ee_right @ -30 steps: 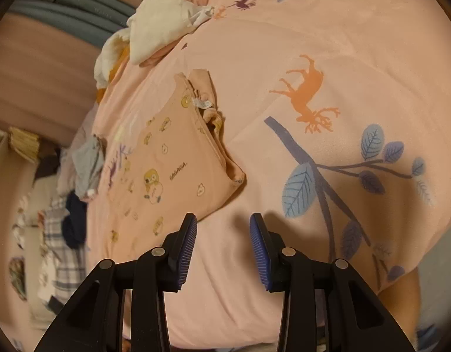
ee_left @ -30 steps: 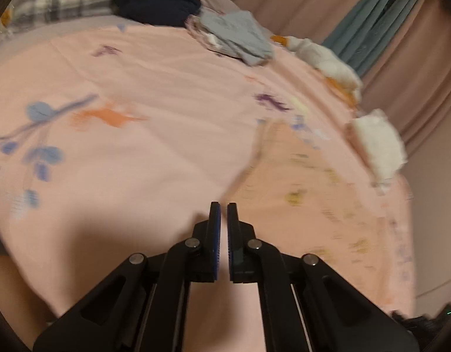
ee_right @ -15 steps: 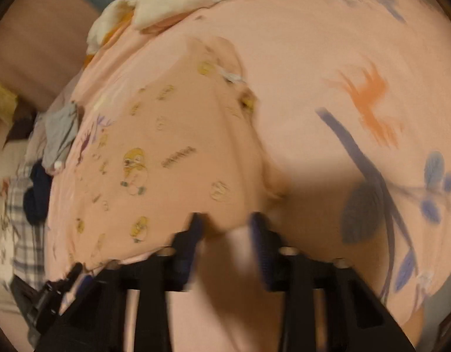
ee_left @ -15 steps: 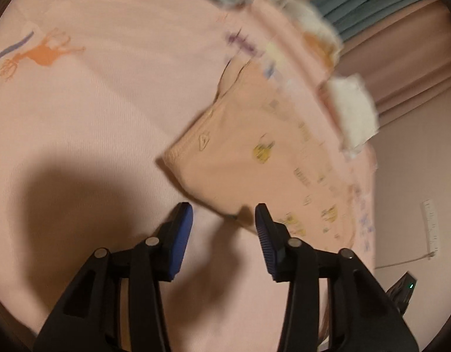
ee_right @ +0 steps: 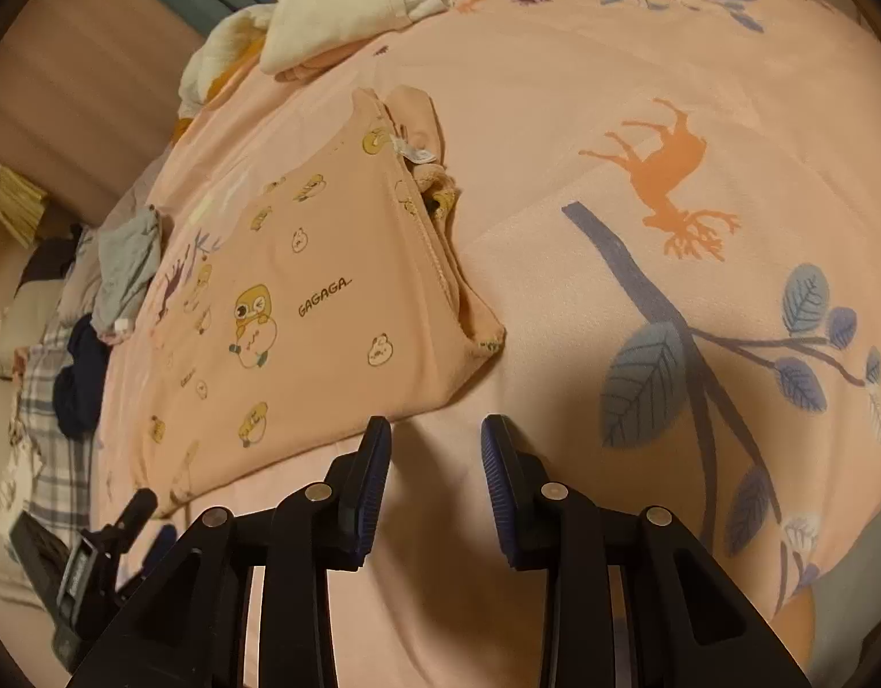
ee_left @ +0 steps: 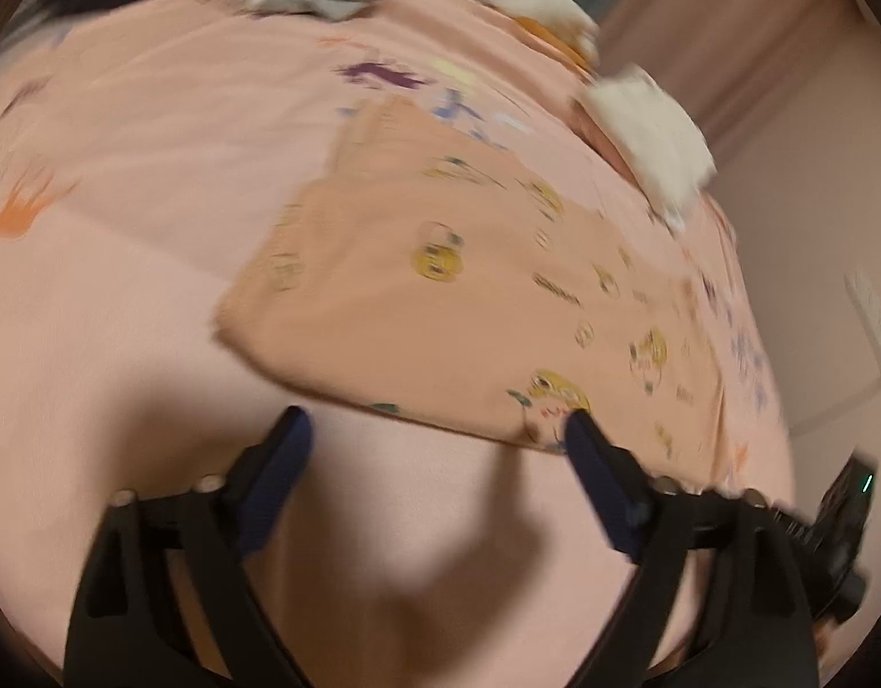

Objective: Fold small clothes

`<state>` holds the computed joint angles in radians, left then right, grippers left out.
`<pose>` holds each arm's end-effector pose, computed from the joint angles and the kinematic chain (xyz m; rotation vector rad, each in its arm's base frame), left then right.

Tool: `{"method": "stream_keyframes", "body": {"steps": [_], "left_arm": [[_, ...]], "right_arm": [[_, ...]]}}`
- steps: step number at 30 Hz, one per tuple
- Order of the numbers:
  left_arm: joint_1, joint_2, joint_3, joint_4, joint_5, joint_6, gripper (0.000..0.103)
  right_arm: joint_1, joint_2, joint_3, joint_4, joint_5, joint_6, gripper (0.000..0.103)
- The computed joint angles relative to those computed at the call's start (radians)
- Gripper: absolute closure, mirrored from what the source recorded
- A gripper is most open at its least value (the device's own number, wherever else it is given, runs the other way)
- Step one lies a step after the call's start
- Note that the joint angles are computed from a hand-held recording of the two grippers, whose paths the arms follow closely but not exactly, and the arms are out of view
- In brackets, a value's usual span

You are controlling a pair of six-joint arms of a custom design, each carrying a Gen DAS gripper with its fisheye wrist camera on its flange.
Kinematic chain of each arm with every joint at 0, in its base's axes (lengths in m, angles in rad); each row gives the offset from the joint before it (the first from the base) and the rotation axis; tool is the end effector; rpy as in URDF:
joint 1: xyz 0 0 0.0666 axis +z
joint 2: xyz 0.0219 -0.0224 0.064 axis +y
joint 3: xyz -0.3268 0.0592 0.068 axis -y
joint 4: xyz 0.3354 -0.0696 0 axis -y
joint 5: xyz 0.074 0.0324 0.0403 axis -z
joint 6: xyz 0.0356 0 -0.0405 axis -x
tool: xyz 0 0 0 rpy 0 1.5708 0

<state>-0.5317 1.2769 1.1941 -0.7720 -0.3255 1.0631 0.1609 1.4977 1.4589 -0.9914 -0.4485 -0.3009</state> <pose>0.3479 -0.1919 0.3539 -0.7705 2.2712 -0.3662 0.4471 0.0878 0.3574 0.0181 2.6254 0.7479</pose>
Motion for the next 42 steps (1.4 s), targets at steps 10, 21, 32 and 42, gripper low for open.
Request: {"method": "stream_keyframes", "body": {"steps": [10,21,32,42], "left_arm": [[0.015,0.023,-0.011,0.062,-0.029,-0.025,0.001],[0.167,0.039,0.000,0.192,0.188,0.034,0.002],[0.334,-0.048,-0.310,0.739,0.466,0.465,0.082],[0.325,-0.030,-0.197,0.555,0.460,0.359,0.089]], "right_arm": [[0.066,-0.051,-0.043,0.053,0.082,-0.034,0.026],[0.125,-0.079,-0.083,0.078,0.238,0.071,0.026],[0.164,-0.130,-0.177,0.205,0.340,0.089,0.026],[0.131,-0.110,-0.123,0.172,0.266,0.047,0.087]]}}
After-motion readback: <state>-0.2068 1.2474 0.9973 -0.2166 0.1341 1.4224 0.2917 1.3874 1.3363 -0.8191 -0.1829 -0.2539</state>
